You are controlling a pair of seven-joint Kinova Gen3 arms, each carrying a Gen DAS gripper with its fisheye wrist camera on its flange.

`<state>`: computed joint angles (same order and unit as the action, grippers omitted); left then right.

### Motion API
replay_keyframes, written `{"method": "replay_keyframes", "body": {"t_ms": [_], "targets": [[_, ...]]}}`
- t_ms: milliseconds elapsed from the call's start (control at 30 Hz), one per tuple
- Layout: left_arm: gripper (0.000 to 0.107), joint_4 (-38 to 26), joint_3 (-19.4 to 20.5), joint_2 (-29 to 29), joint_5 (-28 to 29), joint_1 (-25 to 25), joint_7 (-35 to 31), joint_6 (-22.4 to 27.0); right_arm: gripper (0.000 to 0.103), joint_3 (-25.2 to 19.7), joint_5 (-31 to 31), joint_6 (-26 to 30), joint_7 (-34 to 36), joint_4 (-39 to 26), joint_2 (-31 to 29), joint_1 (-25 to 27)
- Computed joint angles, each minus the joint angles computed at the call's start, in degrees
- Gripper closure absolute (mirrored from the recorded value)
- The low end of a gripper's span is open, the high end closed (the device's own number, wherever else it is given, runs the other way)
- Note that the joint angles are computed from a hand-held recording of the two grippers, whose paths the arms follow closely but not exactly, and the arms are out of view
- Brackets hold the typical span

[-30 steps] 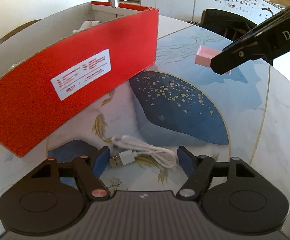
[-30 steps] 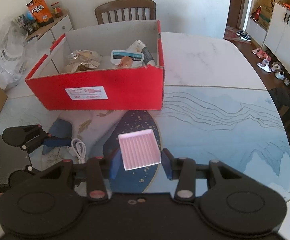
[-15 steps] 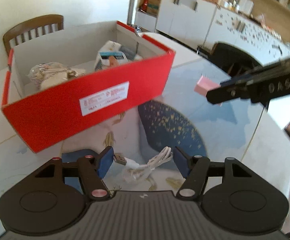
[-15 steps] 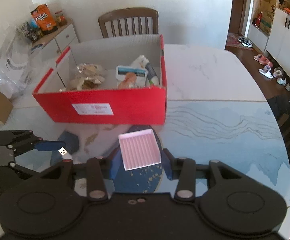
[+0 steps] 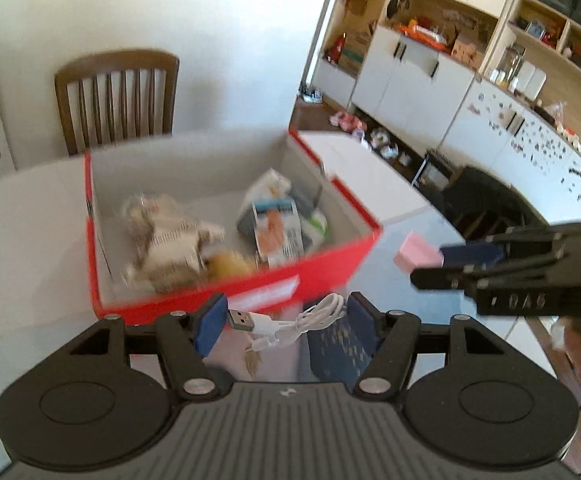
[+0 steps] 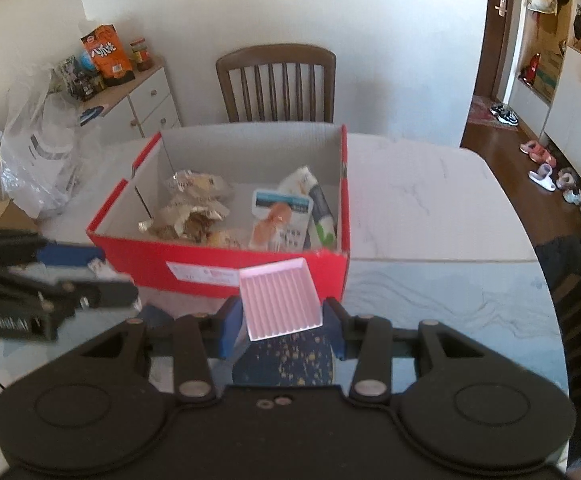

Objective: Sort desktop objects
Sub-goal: 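Lower the USB cable and pink sponge into the red box and open both grippers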

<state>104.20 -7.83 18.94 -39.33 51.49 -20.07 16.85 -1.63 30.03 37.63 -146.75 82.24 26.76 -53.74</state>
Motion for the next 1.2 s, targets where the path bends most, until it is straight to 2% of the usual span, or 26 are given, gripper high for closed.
{"method": "replay_keyframes", "body": {"t_ms": [133,233,400,533,733,867,1200], "targets": [[0.042,-1.9,-1.4,-0.4,-2.3,0.1,0.6,1.5,0.060,-0.4,-0.1,0.7,2.6,-2.8,1.1,0.7],[0.042,-3.9,-0.5,0.0,-3.8,-1.6,0.1,3.0,0.060,0.0,-0.1,1.2,4.2,-5.1,2.2,0.7],[0.042,-8.1,2.3,2.3,-2.4,-5.8,-3.3,6.1,0.060,0.6,-0.9,2.5,7.5,-10.5,5.6,1.2],[0.042,-11.6,2.3,5.6,-2.0,-7.1,-6.2,8.4,0.060,0.6,-3.4,4.0,11.4,-15.9,9.3,2.2],[0.042,-15.5,3.6,10.0,4.6,-11.6,-12.3,8.8,0.060,0.1,-9.3,6.2,16.4,-23.4,15.5,4.4],[0.042,-18.2,2.7,12.7,7.6,-11.9,-15.4,10.1,0.060,0.5,-12.4,8.6,18.4,-27.8,19.0,5.0],[0.041,-23.8,4.3,17.9,15.4,-15.1,-23.0,14.7,0.060,1.7,-15.7,13.7,21.5,-35.3,24.9,5.3]]}}
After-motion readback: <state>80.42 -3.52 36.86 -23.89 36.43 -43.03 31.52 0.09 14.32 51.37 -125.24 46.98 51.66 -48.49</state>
